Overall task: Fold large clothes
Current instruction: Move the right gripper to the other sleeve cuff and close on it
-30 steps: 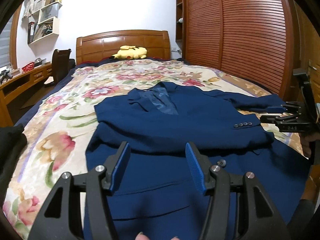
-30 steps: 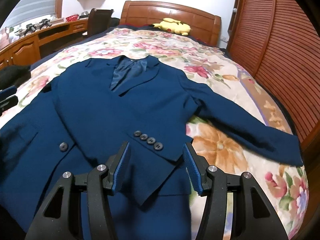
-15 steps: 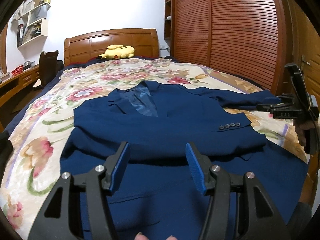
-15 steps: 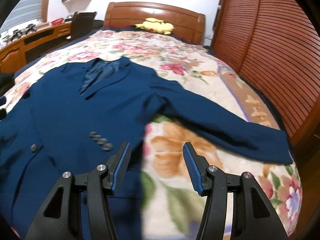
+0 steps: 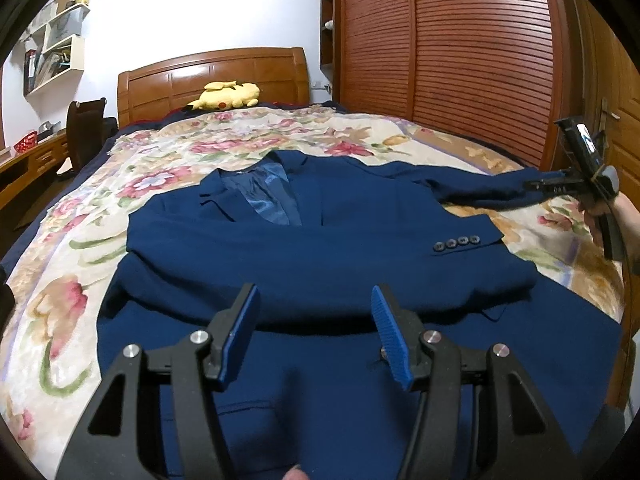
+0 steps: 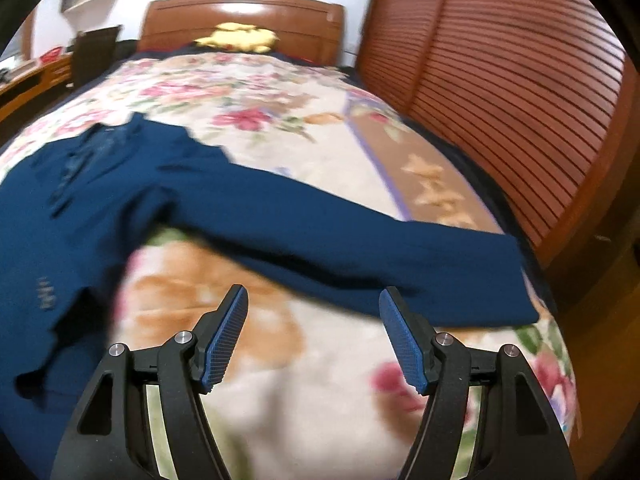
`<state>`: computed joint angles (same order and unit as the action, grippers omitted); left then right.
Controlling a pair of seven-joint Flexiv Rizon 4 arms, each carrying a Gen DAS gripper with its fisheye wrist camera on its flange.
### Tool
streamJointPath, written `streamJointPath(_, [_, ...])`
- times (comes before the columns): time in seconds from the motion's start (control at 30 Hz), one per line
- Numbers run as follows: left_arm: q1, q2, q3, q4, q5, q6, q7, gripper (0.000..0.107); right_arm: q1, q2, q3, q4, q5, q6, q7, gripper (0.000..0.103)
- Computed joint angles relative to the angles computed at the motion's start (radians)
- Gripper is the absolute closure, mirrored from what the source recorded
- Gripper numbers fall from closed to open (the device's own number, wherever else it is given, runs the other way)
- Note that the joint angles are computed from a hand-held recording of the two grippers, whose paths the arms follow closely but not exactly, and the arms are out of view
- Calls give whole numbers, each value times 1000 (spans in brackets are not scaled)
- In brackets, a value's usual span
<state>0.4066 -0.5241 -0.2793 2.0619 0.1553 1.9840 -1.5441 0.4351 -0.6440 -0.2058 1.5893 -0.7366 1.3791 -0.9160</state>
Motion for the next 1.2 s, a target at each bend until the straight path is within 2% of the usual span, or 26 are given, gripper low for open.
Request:
streamJointPath(0.27, [-5,-13,-4,-12,-13,-26,21,50,-85,-50,8,-108,76,-83,-7,33])
streamJointPath(0.53, [-8,-22,-11,-18,-33,-46,46,50,-132,-90,1,-202,110,-160,12,33])
streamJointPath(0.77, [-9,-25,-15,-17,-51,-55,63,50,-167,-106,10,-239,135,-222,31,33])
streamJointPath(1.07, [-10,-28,-16,-17,-63,-58,73,50,-222,-130,94,-287,228,-339,-40,33])
streamJointPath(1.2, [-11,-28,-16,-16,-66,-57,75,50,-217,-129,90,-270,239,-334,-48,32])
